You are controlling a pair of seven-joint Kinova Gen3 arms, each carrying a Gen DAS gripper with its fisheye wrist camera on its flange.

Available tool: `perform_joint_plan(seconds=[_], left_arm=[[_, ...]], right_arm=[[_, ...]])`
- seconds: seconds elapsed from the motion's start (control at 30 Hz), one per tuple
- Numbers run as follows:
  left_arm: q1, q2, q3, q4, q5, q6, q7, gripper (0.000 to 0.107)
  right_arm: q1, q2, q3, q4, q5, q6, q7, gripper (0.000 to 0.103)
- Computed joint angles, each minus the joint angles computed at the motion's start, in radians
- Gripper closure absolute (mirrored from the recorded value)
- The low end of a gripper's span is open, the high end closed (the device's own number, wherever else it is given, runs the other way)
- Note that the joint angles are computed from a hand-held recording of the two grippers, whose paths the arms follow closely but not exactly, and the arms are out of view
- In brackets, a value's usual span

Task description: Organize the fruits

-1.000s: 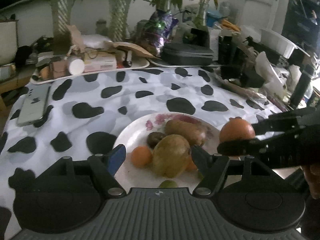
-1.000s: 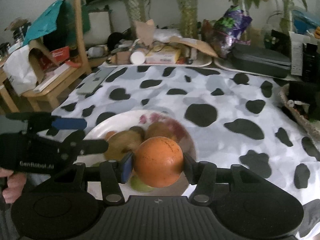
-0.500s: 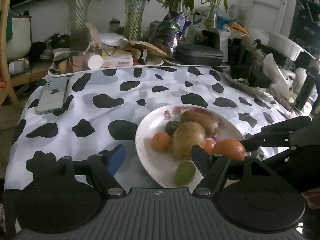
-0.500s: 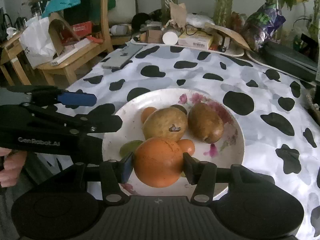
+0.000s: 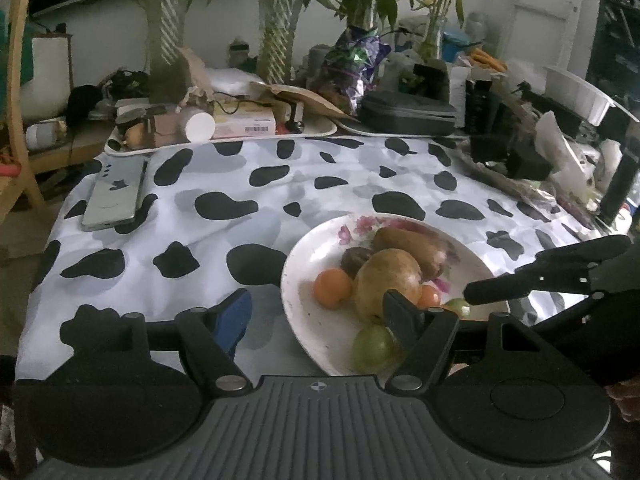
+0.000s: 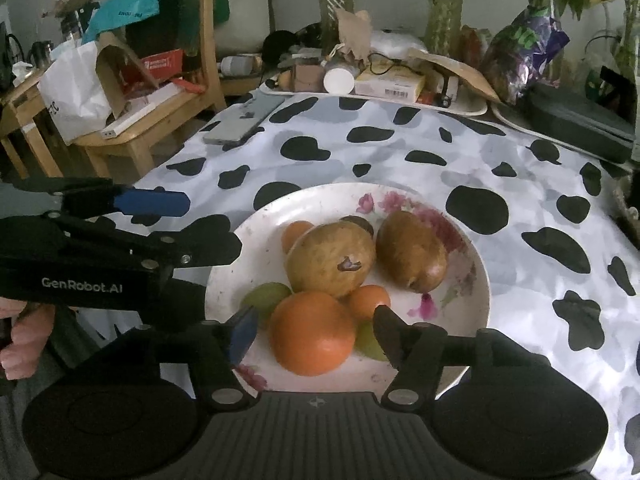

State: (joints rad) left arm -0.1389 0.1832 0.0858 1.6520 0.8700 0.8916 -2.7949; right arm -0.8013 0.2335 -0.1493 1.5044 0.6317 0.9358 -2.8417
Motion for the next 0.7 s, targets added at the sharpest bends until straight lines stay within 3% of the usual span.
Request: perform_joint_plan(seconds=[0.17,0.33,0.7], left_arm=[[0.002,-0.014,-0.002,0.021,0.027,-0.039,0.001,0.037],[0.012,-0.028,-0.003,0.037,0.031,-0.058,-0.002,0.036],[0.085,-0.103,-0.008,0.117,-0.025,-0.2,0.03,0.036]], right_arm=[[-0.024,-0.019,0.008,0.021,0.066,0.024,-0.087,0.016],[-0.046,-0.039,-0.005,0.041,0.145,0.11,-0.234,0.001],[-0.072,-0.02,-0.041,0.008,0.176,0.307,-0.301,0.0]])
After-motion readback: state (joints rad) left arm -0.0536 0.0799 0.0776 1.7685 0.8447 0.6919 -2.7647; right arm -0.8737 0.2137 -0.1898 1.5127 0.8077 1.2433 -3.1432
